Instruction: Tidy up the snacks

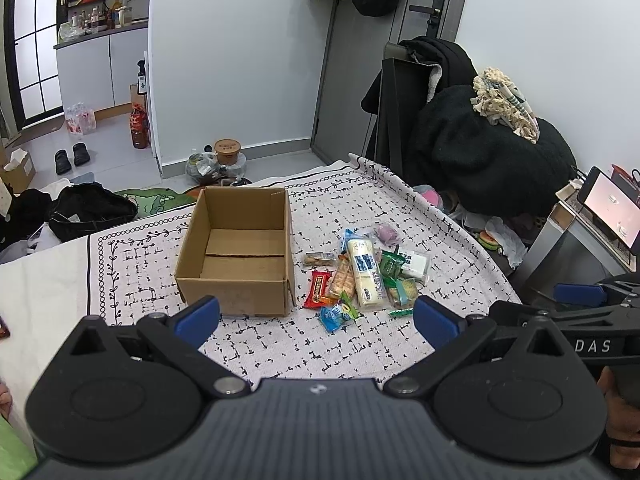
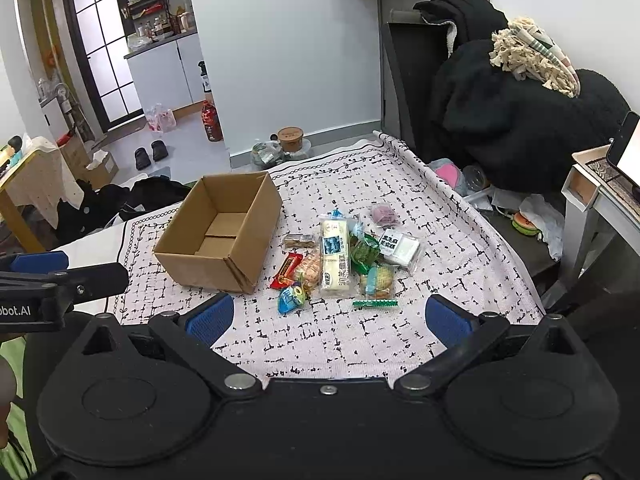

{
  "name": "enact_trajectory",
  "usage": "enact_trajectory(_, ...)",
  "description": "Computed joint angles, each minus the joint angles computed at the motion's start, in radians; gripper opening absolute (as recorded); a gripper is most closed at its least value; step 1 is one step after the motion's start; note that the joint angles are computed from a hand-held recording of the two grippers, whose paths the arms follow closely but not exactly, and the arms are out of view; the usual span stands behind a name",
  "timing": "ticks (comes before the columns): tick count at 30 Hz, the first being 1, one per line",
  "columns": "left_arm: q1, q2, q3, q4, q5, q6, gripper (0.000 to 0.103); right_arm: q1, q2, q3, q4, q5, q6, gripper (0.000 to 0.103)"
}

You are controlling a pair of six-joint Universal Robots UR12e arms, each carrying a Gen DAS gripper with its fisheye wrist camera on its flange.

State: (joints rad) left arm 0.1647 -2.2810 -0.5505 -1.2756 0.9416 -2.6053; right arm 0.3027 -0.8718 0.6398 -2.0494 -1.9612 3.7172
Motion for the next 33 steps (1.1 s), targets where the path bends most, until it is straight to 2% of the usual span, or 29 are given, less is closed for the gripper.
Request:
enact_trajectory(20,0.002,-0.007,0.015,-0.008,-0.003,0.007,0.103,0.007,0.015,-0.027,0.014,-0.025,-0.037,0.103)
enact_trajectory(33,-0.009,-0.077,0.131,-0.107,0.018,0.021,0.103,-0.010,0.031,-0.047,0.057,0.009,-0.003,0.103)
